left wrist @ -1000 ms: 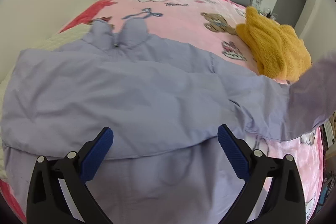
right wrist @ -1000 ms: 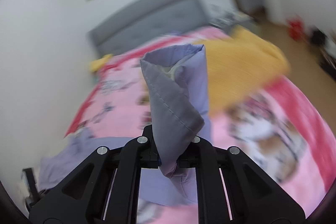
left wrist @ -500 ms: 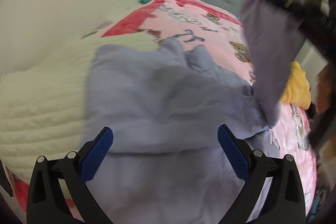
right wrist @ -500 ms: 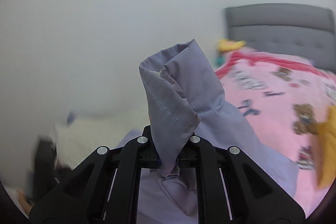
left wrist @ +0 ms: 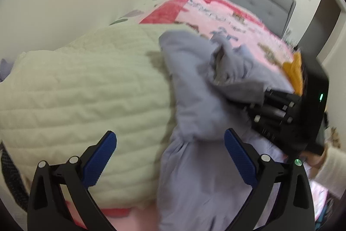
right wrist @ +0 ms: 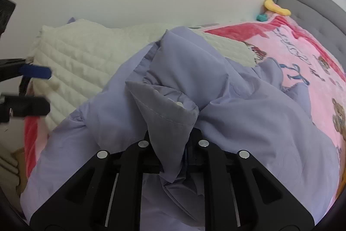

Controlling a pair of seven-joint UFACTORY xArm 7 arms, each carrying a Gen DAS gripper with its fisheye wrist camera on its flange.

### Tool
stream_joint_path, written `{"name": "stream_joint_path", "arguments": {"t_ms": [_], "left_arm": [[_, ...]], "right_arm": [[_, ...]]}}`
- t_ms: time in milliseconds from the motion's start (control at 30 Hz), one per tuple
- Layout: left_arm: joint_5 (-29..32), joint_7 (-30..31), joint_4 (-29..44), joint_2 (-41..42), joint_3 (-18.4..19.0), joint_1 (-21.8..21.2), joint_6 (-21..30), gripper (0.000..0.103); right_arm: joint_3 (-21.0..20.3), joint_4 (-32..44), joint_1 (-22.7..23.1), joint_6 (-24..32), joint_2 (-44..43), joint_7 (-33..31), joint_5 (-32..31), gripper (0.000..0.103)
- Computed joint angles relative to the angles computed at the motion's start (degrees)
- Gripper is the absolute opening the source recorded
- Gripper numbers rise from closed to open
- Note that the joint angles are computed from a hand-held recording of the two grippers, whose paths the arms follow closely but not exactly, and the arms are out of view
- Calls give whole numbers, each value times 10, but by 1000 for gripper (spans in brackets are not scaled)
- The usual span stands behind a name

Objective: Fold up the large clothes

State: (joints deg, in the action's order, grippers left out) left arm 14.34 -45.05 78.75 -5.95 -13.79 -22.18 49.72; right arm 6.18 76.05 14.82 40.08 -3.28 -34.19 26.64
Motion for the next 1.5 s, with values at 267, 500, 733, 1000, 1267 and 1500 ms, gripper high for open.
{"name": "stream_joint_path", "arguments": {"t_ms": [267,500,733,1000,1267,1500], "left_arm": [[-67,71,153,117,6,-30,-64,98],[-57,117,392,299,32,-113,-7,98],[-73,73,487,392,81,-140,96,98],[-46,79,499,414,95,-154,119,98],[-8,102,465,399,102,-167,103,98],[30,52,302,286,89,-162,8,98]], "right_arm": [[-57,-75,-26,5,-121,-92,216,86],[-84,-127,-105,-2,-175,64,14,61],[-122,-122,-147,40,-111,123,-60,53],[-99,-157,-163,40,-91,143,-111,52],[-112,-172,-158,34,-111,127,-80,58],[-120,-252,-179,-34,-207,103,-119,86]]}}
